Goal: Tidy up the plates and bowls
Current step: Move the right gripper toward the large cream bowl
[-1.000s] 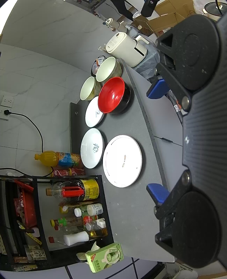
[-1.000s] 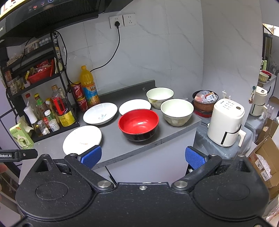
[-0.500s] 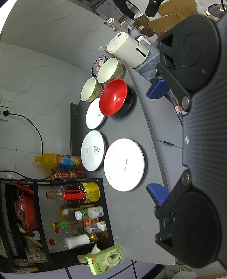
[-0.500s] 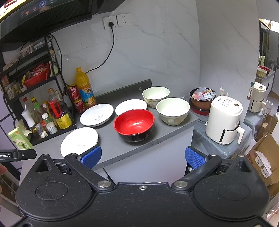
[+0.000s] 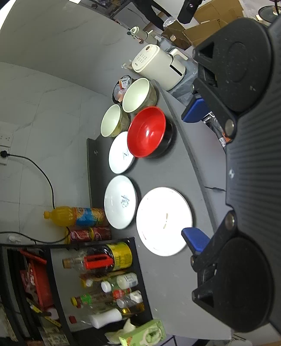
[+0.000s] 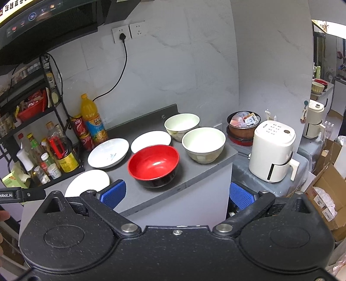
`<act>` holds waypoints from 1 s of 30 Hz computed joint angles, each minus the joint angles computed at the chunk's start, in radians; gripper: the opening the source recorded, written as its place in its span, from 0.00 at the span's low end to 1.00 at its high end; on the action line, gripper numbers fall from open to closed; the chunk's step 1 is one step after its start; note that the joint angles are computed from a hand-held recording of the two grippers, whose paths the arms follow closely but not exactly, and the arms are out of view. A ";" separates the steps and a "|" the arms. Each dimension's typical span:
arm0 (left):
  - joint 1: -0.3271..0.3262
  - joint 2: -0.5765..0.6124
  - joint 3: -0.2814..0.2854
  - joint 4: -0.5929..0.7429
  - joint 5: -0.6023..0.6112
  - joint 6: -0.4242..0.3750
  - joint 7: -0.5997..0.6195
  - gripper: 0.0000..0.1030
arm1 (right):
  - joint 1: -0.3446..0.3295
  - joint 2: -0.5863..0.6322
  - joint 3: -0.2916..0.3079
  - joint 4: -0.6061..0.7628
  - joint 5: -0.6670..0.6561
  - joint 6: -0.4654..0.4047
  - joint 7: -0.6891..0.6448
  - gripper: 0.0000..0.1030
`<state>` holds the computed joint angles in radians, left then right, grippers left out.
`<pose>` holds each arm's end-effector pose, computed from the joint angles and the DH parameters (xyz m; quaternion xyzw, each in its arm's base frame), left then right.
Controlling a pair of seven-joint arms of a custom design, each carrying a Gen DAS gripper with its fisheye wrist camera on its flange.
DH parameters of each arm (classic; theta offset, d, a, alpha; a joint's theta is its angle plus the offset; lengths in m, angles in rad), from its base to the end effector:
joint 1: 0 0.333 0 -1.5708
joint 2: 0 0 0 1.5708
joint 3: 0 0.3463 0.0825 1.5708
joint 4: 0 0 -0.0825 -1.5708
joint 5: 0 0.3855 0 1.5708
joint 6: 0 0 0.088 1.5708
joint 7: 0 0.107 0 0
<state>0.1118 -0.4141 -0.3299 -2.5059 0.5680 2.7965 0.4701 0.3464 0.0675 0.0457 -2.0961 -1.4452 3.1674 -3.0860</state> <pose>0.4305 -0.1342 0.5182 -0.7653 0.5138 -0.2717 0.2768 0.4876 0.2985 0.4772 -0.6891 0.5504 -0.2143 0.4198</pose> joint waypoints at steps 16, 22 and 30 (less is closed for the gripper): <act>-0.026 0.333 0.122 0.257 0.100 0.117 0.078 0.99 | 0.081 0.191 -0.068 0.222 0.102 -0.121 -0.032 1.00; -0.088 0.436 0.192 0.351 0.004 0.161 0.241 0.99 | 0.131 0.256 -0.105 0.302 0.234 -0.184 -0.119 1.00; -0.113 0.546 0.218 0.460 -0.246 0.170 0.532 0.98 | 0.166 0.332 -0.141 0.374 0.455 -0.174 -0.224 1.00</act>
<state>-0.0009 0.1318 -0.1120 -2.0463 0.3223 2.9668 1.0025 0.5123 0.3992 -0.0953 -1.7218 -0.9905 2.9932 -3.3100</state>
